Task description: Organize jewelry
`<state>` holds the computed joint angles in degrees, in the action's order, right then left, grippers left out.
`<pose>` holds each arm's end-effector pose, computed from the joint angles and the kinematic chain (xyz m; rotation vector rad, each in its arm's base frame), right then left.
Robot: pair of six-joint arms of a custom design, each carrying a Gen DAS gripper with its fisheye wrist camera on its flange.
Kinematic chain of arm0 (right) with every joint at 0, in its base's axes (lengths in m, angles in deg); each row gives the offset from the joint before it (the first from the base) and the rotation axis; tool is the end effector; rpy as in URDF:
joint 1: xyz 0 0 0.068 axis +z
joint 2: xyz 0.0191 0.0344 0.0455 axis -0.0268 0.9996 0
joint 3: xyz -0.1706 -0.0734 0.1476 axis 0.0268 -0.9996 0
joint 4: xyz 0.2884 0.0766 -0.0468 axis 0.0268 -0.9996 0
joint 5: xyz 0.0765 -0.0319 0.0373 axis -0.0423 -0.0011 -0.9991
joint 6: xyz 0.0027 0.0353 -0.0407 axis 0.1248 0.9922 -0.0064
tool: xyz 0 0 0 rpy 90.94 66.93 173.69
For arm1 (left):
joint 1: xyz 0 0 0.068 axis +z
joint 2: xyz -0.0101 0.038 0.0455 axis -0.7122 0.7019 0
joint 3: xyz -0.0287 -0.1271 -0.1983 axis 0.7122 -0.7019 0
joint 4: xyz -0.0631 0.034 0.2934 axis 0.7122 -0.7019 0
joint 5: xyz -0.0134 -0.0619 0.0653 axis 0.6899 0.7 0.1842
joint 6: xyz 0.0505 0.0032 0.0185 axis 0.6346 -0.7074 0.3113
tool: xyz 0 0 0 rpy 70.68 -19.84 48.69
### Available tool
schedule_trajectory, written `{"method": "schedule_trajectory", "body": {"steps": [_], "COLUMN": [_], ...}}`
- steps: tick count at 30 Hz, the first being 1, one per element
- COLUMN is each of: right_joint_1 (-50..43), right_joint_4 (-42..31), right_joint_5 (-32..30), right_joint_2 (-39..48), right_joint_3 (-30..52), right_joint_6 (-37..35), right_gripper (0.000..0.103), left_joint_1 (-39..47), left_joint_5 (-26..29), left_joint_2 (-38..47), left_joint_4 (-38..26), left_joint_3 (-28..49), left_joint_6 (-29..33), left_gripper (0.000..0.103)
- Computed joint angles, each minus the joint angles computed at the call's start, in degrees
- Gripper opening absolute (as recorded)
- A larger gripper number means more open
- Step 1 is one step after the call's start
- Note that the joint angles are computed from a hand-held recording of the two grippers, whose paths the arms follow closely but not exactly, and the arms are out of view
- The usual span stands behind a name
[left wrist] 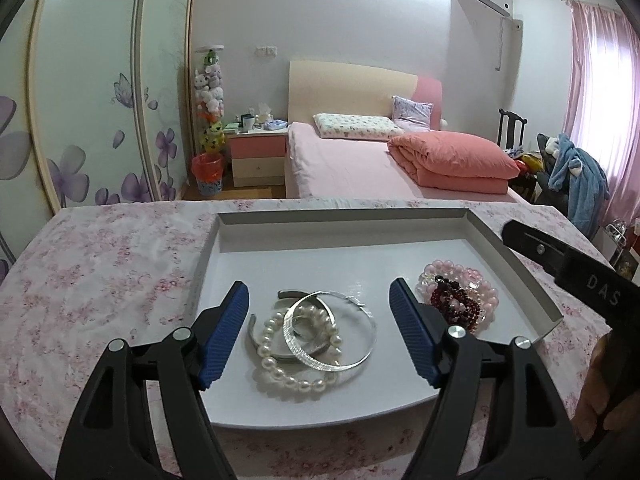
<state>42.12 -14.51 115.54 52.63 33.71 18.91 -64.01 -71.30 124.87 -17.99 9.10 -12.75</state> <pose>0.2858 0.2450 0.1411 0.2509 2.0688 0.2245 0.2703 -0.0911 0.1483 0.2951 2.1375 -0.2233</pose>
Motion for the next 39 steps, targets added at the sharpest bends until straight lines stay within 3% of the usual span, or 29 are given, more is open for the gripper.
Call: {"method": "schedule_trajectory", "body": {"steps": [8,19,26,39], "right_joint_1": [1.68,4.55,5.75,5.73], "right_joint_4": [-4.66,-17.33,-20.63,-25.04], "right_joint_5": [1.60,0.75,-3.03,-3.43], "right_joint_2": [-5.67,-12.94,-7.21,1.32], "right_joint_3": [-4.58,-11.78,-9.01,-1.16], "right_joint_6": [4.18,13.69,14.31,13.22], "right_gripper": [0.041,0.041,0.040,0.018], "left_joint_1": [2.26,9.71,11.92,12.14], "left_joint_5": [0.74,5.47,5.14,4.74], "left_joint_2": [-9.62,-23.38,-24.63,-26.13], "left_joint_4": [-5.44,-17.28,-20.17,-21.55], "left_joint_3": [-4.08,-10.96,-13.01,-14.30], "left_joint_6": [1.37,6.01,6.84,7.65], "left_gripper": [0.076,0.082,0.083,0.083]}}
